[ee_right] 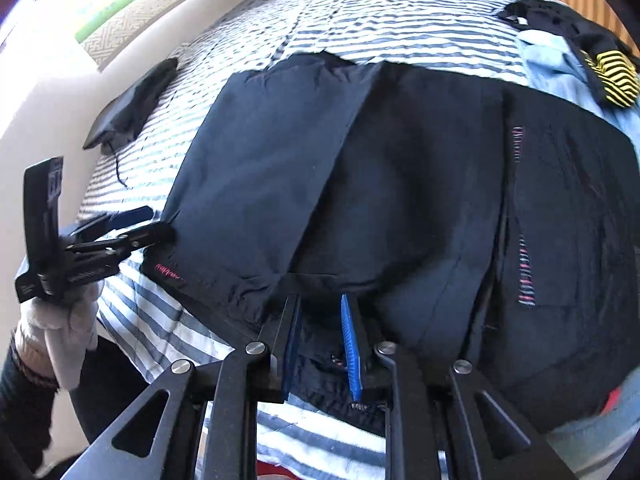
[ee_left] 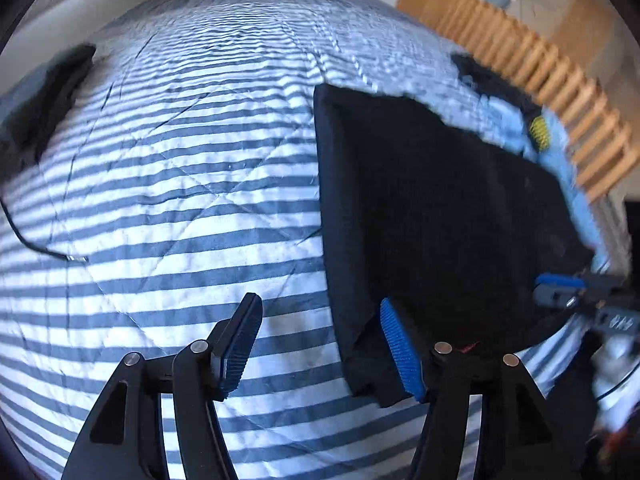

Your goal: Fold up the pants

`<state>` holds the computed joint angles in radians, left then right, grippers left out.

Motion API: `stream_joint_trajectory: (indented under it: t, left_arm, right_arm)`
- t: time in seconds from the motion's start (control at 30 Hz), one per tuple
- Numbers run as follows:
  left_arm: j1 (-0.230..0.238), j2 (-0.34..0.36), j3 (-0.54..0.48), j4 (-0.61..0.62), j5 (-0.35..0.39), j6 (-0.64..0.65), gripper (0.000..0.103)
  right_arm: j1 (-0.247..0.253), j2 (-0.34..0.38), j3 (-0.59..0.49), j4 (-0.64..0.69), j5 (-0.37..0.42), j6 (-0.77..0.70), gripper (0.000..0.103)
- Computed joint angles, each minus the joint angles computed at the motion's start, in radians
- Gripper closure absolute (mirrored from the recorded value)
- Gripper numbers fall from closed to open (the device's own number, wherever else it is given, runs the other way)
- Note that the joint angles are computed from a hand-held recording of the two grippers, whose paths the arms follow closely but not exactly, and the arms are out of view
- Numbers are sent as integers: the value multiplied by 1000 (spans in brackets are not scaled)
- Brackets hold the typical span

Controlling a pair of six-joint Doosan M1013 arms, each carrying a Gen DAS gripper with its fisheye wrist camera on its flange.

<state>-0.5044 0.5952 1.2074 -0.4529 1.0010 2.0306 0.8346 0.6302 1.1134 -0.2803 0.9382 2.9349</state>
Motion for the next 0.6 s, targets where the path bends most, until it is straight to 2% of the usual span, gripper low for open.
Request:
stream_joint_trajectory:
  t: [0.1,0.17,0.2,0.27,0.33,0.4,0.5,0.6]
  left_arm:
    - [-1,27,-44,-17,64,-35,34]
    - [-10,55,-74,0,119,-52,33]
    - [-14,53,-71,-13,101,-44,27]
    - [-18,58,-74,-19,82,-69,29]
    - [-25,57,-72,-6,64,-106,59]
    - [-33,54,-75,1,69,-128,83]
    - [-51,28,-60,49,30,-134,93]
    - [-58,-7,-43,38,5,-116,95]
  right_arm:
    - [9,20,-39,-30,34,28,84]
    - [17,43,-80,-42,120,31,84]
    - [21,55,-102,-53,173,30,84]
    - [29,64,-115,-89,232,50,84]
    - [31,72,-128,-104,267,58,84]
    - [28,72,-126,-97,275,47,84]
    - [24,85,-147,-92,289,19,84]
    - [21,51,-88,-88,202,71,84]
